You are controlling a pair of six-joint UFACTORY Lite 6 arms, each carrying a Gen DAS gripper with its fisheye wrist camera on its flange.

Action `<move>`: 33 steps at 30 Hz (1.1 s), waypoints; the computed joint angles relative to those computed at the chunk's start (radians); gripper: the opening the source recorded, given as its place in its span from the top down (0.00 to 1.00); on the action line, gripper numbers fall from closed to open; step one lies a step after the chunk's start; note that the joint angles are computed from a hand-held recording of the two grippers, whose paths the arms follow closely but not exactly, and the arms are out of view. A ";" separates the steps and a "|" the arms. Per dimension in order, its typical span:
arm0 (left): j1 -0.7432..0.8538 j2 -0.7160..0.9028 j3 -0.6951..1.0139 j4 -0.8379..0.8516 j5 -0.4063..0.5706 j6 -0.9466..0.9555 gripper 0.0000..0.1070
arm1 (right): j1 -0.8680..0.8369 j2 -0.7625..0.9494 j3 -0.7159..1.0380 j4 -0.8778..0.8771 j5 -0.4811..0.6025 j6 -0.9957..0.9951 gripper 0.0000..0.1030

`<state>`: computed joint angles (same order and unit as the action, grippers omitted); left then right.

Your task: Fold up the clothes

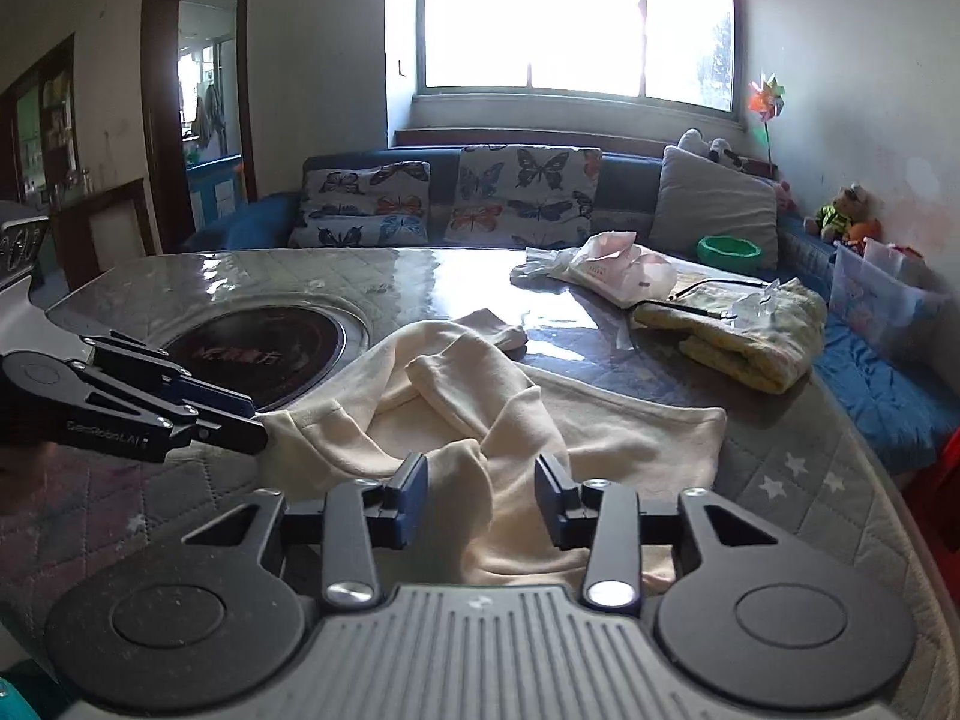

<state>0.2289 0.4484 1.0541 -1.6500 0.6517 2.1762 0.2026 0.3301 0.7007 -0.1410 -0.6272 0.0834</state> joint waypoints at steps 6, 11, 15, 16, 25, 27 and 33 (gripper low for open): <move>0.003 -0.037 -0.054 -0.023 0.002 -0.014 0.41 | 0.023 0.091 0.065 -0.096 0.009 0.105 0.54; -0.012 -0.067 -0.081 -0.058 -0.041 -0.037 0.21 | 0.067 0.054 0.012 -0.023 0.001 0.011 0.49; -0.034 -0.072 -0.088 -0.035 -0.075 -0.098 0.18 | 0.051 0.000 -0.027 -0.029 0.006 0.070 0.39; -0.040 -0.078 -0.094 -0.035 -0.085 -0.106 0.17 | 0.052 -0.002 -0.031 -0.023 0.005 0.071 0.37; -0.098 -0.143 -0.166 -0.143 -0.184 -0.019 0.04 | 0.070 -0.033 -0.081 0.019 -0.041 0.098 0.09; -0.109 -0.152 -0.180 -0.175 -0.201 0.011 0.04 | 0.078 -0.037 -0.092 0.041 -0.055 0.085 0.01; -0.130 -0.157 -0.188 -0.229 -0.253 0.047 0.04 | 0.112 -0.048 -0.123 0.157 -0.082 0.018 0.00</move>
<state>0.0993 0.2918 0.8665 -1.8788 0.3983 2.2230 0.3143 0.2820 0.5781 0.0158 -0.7094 0.1016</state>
